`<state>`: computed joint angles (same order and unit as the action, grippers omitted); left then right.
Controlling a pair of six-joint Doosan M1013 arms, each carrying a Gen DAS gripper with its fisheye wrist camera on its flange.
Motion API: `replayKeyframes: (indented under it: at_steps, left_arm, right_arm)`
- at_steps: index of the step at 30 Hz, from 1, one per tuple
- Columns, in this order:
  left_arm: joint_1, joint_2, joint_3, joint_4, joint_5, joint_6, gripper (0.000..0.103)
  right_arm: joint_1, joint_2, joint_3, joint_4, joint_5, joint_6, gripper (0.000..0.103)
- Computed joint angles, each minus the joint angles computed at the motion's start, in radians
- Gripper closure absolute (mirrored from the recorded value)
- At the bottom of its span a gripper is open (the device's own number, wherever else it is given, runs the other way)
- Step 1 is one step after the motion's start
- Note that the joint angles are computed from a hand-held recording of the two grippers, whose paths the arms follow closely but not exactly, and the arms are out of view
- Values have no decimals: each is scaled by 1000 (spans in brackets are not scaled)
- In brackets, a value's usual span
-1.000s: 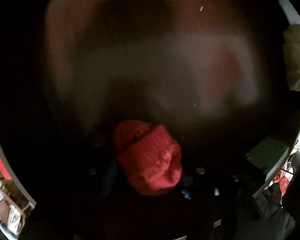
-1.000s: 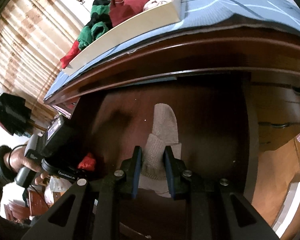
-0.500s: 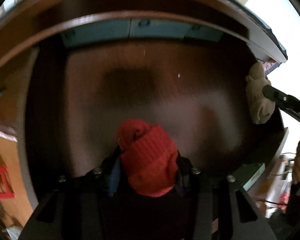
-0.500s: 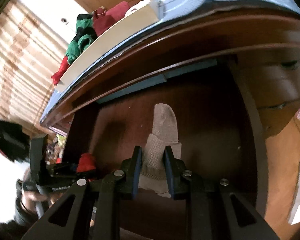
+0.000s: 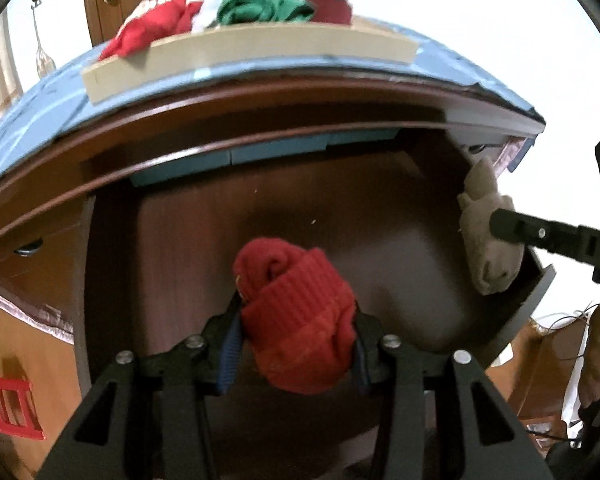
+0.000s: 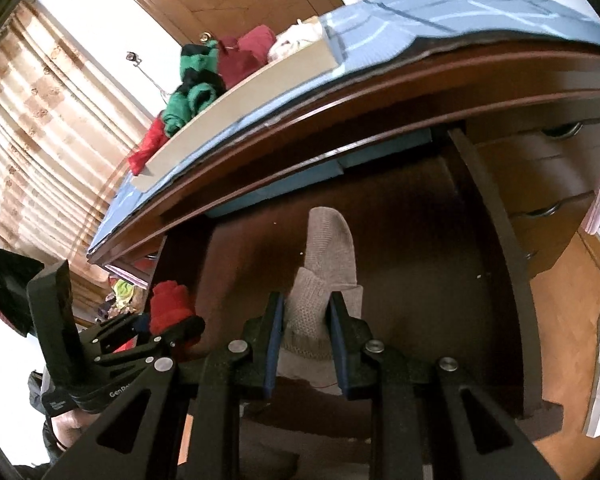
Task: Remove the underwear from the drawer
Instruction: 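Lift both held socks up out of the drawer, then carry both socks over the cream tray and lower them onto the pile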
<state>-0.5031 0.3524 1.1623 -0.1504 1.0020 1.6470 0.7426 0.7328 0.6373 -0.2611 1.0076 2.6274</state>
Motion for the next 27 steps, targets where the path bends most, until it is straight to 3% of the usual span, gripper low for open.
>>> replayKeyframes:
  at_steps: [9,17,27]
  left_arm:
    - [12,-54,41,-144,-66,79,59]
    - [-5,-65,24,-128,-122,93,59]
    - [-3,-58,-31,-144,-147,112,59]
  right_arm:
    - [29,-29,17,-87,-10,31,78]
    - [47,-44,0,-169,-22,34,78]
    - [52,-14,-104,-222,2,-15,78]
